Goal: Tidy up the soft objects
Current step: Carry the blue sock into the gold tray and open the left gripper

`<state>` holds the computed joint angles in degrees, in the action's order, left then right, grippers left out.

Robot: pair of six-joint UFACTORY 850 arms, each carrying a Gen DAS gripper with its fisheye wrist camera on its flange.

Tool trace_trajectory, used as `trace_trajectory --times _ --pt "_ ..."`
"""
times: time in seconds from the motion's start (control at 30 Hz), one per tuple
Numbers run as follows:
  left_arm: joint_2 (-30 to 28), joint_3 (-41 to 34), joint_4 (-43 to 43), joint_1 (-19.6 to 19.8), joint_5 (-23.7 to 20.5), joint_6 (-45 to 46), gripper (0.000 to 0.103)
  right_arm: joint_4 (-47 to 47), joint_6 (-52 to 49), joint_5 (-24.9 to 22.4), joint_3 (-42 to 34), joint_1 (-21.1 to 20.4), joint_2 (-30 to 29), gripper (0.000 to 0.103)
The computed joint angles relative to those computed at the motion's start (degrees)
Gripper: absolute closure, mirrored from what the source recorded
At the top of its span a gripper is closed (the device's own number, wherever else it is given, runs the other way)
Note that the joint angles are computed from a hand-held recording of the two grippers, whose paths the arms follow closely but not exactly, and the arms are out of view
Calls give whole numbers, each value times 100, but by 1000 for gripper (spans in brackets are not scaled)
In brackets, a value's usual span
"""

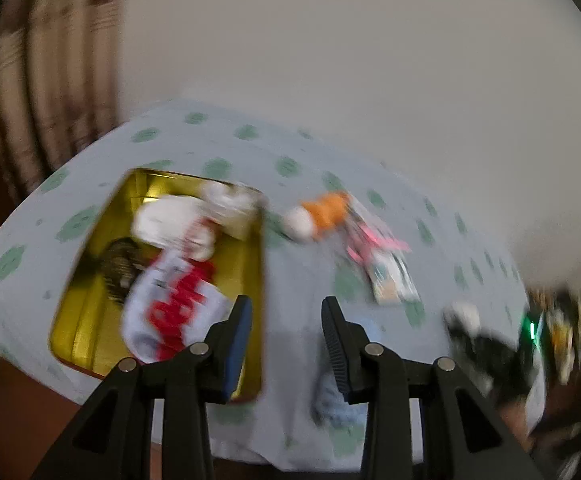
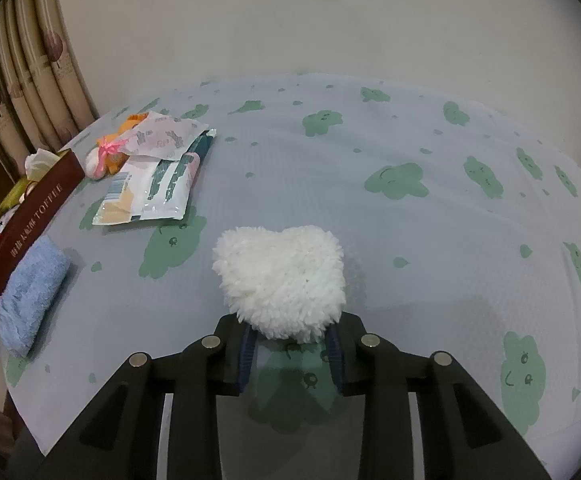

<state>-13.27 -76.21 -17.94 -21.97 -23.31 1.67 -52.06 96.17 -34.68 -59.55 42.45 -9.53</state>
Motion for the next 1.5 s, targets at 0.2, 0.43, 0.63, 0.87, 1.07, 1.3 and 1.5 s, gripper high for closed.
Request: trace_trajectory --times 0.2,0.43,0.63,0.87,1.07,1.3,1.5 --pt "-466 -313 1127 -664 -464 -187 53 -24 24 34 25 -6 14 73" --pt "-1405 -1074 1274 -764 -1249 -252 53 -89 137 189 111 -39 91 71" --pt "-1570 -1025 -501 -648 -1382 1251 76 -48 59 284 111 -62 91 66" --pt "-903 -342 -288 -716 -574 981 88 -10 -19 309 87 -74 70 63" --pt "-366 -255 -591 -73 -677 710 88 28 -95 271 59 -62 49 61" --pt "-773 -985 549 443 -978 -211 87 72 -182 203 18 -49 16 60" --pt "-1191 -1343 313 563 -1059 211 86 122 -280 154 -9 -49 -5 60"
